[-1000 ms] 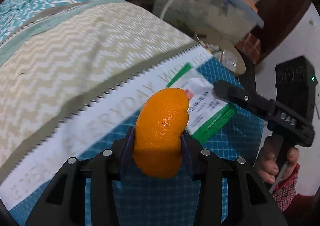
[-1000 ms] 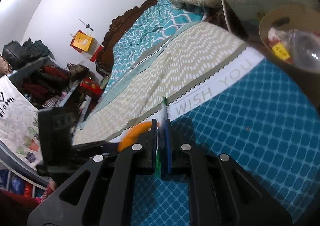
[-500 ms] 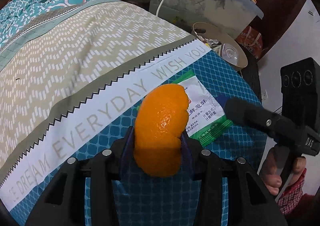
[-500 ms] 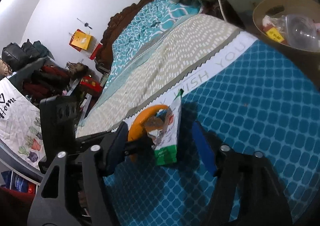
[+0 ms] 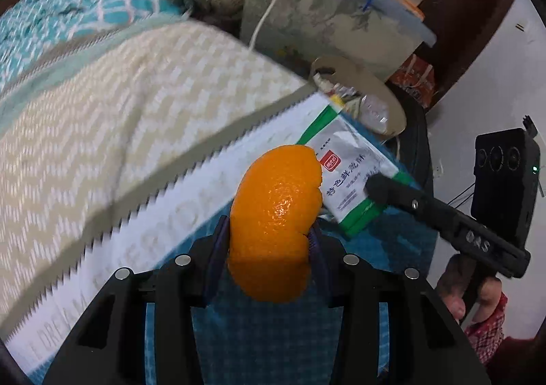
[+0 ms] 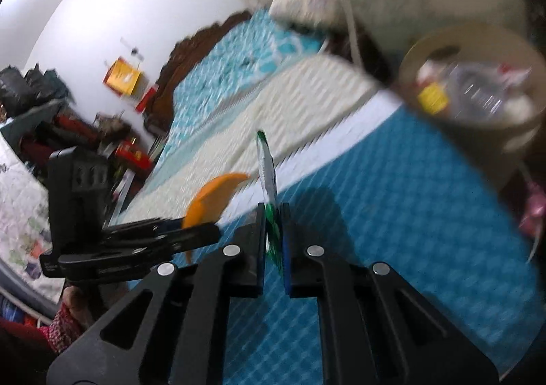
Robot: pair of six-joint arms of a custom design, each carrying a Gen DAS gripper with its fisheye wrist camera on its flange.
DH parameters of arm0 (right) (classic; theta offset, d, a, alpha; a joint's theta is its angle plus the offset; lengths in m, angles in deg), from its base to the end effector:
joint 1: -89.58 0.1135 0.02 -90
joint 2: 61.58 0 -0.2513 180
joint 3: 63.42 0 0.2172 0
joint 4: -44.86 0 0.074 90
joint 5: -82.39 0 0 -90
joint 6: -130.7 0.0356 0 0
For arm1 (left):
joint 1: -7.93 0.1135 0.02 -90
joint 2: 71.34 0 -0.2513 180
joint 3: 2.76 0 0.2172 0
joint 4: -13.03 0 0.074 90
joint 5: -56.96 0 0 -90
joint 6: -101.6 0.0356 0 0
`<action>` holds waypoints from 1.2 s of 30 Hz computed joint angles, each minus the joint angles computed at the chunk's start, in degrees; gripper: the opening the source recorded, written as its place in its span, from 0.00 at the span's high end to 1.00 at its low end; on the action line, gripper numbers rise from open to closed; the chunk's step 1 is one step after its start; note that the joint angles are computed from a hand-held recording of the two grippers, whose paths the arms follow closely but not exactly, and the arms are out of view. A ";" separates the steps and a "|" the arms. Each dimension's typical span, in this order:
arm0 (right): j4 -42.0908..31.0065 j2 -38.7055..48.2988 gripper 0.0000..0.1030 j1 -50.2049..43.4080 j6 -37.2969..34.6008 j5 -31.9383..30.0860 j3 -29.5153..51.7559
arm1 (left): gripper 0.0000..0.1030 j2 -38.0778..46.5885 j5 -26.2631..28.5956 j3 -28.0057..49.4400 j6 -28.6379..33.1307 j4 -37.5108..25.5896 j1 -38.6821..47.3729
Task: Collect trash
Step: 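Carry the orange peel and green sachet to the wastebasket with both tools, then release the orange peel and green sachet into the wastebasket with both tools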
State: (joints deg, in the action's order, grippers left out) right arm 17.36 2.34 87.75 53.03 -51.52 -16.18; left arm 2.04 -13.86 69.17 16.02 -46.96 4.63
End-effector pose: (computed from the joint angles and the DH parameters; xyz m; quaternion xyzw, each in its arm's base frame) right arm 0.1897 0.0186 0.2074 -0.0391 0.8657 0.3760 0.3280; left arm 0.2157 -0.0242 0.2543 0.1053 0.9506 -0.1591 0.2448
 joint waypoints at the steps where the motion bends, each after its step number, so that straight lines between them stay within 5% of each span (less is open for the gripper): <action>1: -0.19 0.50 0.91 -2.12 -0.58 -0.67 0.92 | 0.60 1.46 -0.31 2.61 -0.90 -0.23 -1.85; 10: 4.36 12.38 0.91 -22.64 -2.61 -2.97 13.96 | 0.59 23.35 -4.89 29.56 -6.47 -0.80 -17.78; 21: 6.83 37.54 0.87 -23.33 -3.13 3.10 29.06 | 0.48 59.45 -9.79 76.77 -10.27 -13.59 -24.26; 23: 6.39 41.32 0.80 -23.63 -1.60 1.92 31.81 | 0.38 64.13 -10.74 84.66 -10.57 -17.38 -25.06; 24: 6.91 42.10 0.62 -23.95 -0.49 1.35 32.13 | 0.38 64.64 -11.04 85.65 -10.65 -17.56 -25.32; 25: 8.46 41.93 0.32 -24.12 0.68 1.35 31.26 | 0.38 63.52 -10.75 83.76 -10.63 -16.40 -25.33; 26: 12.28 40.56 0.24 -24.56 2.80 1.89 28.79 | 0.38 61.28 -9.97 80.13 -10.72 -14.29 -25.20; 32: 17.25 31.61 0.23 -26.03 5.83 1.08 21.10 | 0.32 41.56 -8.36 51.90 -10.53 -0.44 -22.51; 36: 19.26 22.87 0.23 -25.90 9.06 -0.16 14.06 | 0.25 27.36 -11.94 33.38 -9.89 6.53 -20.22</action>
